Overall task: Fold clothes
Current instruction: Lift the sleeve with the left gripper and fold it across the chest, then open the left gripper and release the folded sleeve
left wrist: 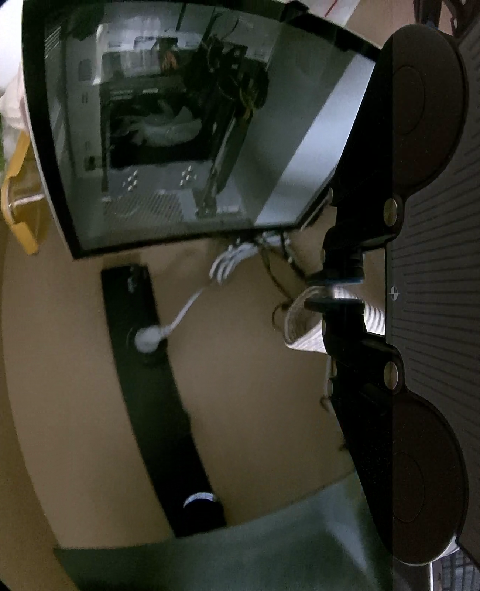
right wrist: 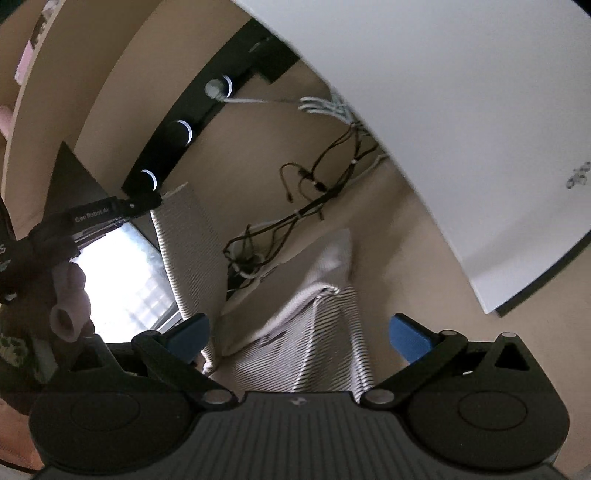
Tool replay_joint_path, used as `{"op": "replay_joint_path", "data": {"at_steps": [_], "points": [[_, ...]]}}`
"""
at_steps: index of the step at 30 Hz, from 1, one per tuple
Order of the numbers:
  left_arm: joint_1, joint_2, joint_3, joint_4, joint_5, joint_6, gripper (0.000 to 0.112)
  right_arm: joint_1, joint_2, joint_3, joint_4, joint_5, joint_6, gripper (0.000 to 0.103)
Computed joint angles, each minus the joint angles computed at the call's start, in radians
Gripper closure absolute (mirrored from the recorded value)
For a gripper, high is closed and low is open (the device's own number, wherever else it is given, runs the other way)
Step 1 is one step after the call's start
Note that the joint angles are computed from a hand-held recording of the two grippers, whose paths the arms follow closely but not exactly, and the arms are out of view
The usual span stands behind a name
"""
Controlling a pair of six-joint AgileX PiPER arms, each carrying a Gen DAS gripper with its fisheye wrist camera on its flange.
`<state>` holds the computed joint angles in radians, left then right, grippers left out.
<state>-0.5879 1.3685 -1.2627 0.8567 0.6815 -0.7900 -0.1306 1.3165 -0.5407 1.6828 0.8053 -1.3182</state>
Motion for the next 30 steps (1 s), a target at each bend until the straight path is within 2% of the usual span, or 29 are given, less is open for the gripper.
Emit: {"op": "replay_joint_path", "data": {"at_steps": [4, 9, 14, 17, 18, 19, 21, 28, 30], "points": [[0.039, -0.002, 0.002, -0.158, -0.096, 0.107, 0.101, 0.000, 0.009, -0.005, -0.010, -0.015, 0.017, 0.000], [0.084, -0.010, 0.024, -0.218, -0.099, 0.130, 0.098, 0.028, 0.030, -0.022, -0.006, -0.041, 0.030, 0.000], [0.204, -0.053, 0.099, -0.366, -0.063, 0.174, 0.083, 0.103, 0.073, -0.070, -0.022, -0.081, 0.054, 0.000], [0.298, -0.090, 0.169, -0.476, -0.040, 0.213, 0.064, 0.176, 0.103, -0.114, -0.055, -0.120, 0.087, 0.000], [0.333, -0.106, 0.201, -0.519, -0.039, 0.239, 0.053, 0.201, 0.113, -0.131, -0.073, -0.135, 0.104, 0.000], [0.370, -0.121, 0.232, -0.564, -0.038, 0.268, 0.044, 0.231, 0.126, -0.153, -0.096, -0.151, 0.127, 0.000], [0.447, -0.148, 0.293, -0.649, -0.037, 0.333, 0.032, 0.291, 0.155, -0.202, -0.152, -0.181, 0.178, 0.000], [0.675, -0.202, 0.430, -0.983, -0.084, 0.647, 0.029, 0.453, 0.236, -0.436, -0.453, -0.282, 0.401, 0.000], [0.711, -0.193, 0.439, -1.085, -0.116, 0.767, 0.021, 0.494, 0.280, -0.532, -0.563, -0.323, 0.474, 0.000]]}}
